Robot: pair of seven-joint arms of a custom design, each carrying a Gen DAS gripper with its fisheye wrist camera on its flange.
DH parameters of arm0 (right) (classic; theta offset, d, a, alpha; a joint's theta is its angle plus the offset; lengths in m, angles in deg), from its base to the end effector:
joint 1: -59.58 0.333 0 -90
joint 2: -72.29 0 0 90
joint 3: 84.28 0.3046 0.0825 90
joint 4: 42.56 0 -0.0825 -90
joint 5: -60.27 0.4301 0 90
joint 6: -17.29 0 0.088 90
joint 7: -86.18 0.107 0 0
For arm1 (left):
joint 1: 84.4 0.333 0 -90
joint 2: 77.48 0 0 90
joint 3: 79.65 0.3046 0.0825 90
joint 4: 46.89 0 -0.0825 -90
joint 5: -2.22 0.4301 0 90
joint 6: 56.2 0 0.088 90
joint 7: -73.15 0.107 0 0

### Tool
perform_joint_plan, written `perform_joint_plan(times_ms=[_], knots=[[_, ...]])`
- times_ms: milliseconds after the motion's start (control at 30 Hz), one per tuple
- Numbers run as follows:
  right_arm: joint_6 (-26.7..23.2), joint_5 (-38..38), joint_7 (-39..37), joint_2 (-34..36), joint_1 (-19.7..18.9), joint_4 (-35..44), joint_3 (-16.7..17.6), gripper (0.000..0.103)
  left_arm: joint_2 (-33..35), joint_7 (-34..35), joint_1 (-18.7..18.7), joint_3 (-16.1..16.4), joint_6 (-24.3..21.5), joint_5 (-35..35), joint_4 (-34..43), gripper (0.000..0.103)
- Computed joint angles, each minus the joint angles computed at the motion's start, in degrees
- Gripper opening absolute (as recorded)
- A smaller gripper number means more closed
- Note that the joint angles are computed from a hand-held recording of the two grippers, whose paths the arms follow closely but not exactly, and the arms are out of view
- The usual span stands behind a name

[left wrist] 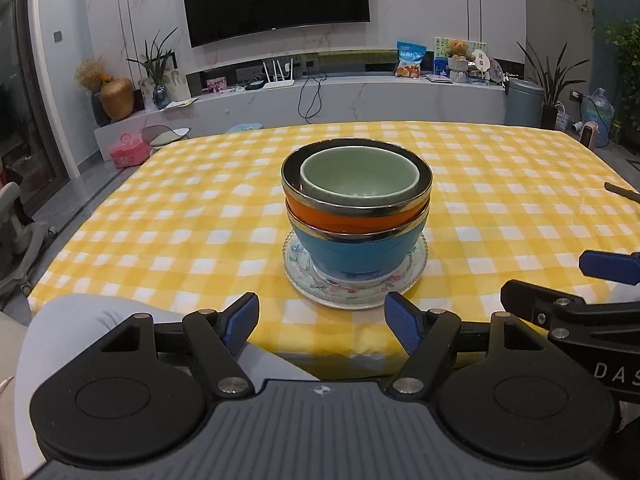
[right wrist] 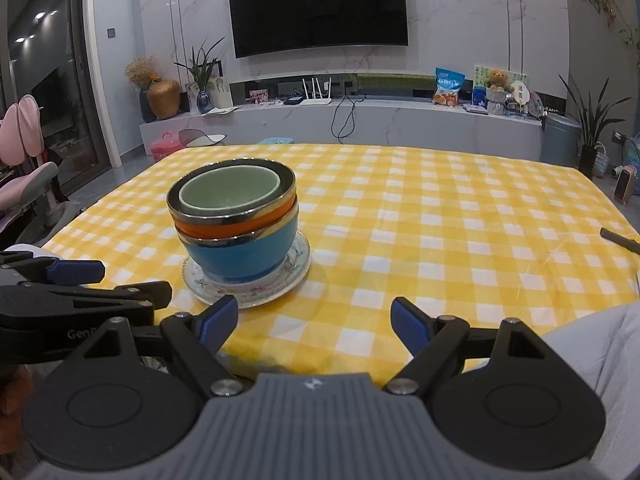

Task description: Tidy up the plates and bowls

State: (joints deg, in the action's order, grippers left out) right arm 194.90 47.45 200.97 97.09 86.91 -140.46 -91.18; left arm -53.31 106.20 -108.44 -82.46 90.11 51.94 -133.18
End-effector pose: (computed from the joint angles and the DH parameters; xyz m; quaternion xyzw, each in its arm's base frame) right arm 0.6878 0.2895 0.4217 -0.6804 0.5678 -0.2438 0.3940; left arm 0.6796 -0.3492 0.4648 -0.6233 0.6549 -0.2636 0.3363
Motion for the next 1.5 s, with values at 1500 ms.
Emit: perform_joint_plan(times_ms=[1500], knots=[[-4.3,-5.6,5.9,-0.3,-0.3,0.7,0.0,0.082,0.0,1.0,0.5,0.1,1.7,-2.2,-0.3,0.084]])
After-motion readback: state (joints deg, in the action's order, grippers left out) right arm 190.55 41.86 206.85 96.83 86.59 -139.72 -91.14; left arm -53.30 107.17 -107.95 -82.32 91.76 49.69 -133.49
